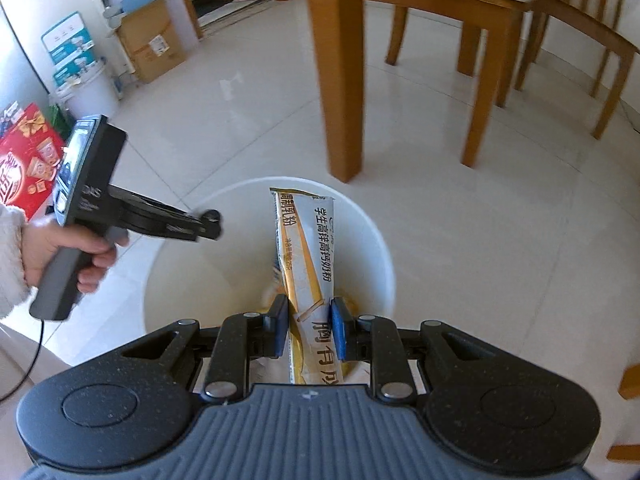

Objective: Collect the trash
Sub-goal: 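Carry the snack wrapper over the bin and open the right gripper, then open the left gripper to release the bin rim and set it down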

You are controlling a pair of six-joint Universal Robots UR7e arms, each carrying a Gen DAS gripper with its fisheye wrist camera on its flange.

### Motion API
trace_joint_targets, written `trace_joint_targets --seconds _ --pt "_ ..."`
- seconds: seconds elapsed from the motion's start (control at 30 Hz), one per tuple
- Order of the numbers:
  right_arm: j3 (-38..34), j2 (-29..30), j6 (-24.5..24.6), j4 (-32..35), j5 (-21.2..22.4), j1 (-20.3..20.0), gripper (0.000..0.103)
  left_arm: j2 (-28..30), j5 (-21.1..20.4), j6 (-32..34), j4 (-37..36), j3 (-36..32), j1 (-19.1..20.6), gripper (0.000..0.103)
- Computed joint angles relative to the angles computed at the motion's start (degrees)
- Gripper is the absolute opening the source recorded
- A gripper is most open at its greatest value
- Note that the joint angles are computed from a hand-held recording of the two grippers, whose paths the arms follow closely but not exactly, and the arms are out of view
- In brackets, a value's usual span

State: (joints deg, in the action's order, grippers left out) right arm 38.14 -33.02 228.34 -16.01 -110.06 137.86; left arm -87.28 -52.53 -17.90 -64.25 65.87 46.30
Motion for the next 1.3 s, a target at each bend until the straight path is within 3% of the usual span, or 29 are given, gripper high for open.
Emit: trace_joint_targets --seconds 0.1,0.13,0.33,0.37,0.47,0.5,0.67,1.1,1.23,1.3 --pt "3.5 -2.3 0.0 0.4 -1.1 -0.3 0.026 0.0 -0.2 -0.3 0.0 -0.1 0.0 0.012" --pt "1.5 -2.5 -0.6 0.6 -1.6 -0.2 0.026 0.1 -0.3 -0.3 0.0 -0.1 0.0 0.012" --pt "9.4 -6.8 3.8 -1.7 -4.5 -0.6 0.029 0.0 -0.4 -0.1 -0.3 0.0 0.2 0.012" --pt "10.2 -7.2 4.4 -1.8 -5.0 -0.6 0.031 0.0 -0.4 0.0 -0.3 0.0 0.2 0.012" --pt "12.6 -8.5 5.4 -3.1 -6.2 -0.8 0.063 0.0 -0.4 0.2 -0.4 0.0 0.3 0.012" --pt "12.3 -8.3 5.4 -2.7 -5.7 -1.0 0.067 0.0 -0.5 0.3 -0.4 -0.1 0.3 0.012" --pt "11.7 -7.7 6.2 -2.5 -5.1 -1.3 0.075 -0.1 -0.4 0.3 -0.5 0.1 0.3 0.012" --pt "16.2 -9.7 7.1 -9.6 -5.1 -1.9 0.084 -0.3 0.1 -0.1 -0.4 0.4 0.1 0.012" --pt "18.8 -11.1 6.8 -13.3 -5.2 -2.2 0.085 -0.1 -1.4 0.0 0.0 -0.2 0.0 0.03" --pt "20.0 -11.6 7.2 -14.7 -5.6 -2.4 0.087 -0.3 -1.9 -0.4 0.1 -0.2 -0.2 0.059"
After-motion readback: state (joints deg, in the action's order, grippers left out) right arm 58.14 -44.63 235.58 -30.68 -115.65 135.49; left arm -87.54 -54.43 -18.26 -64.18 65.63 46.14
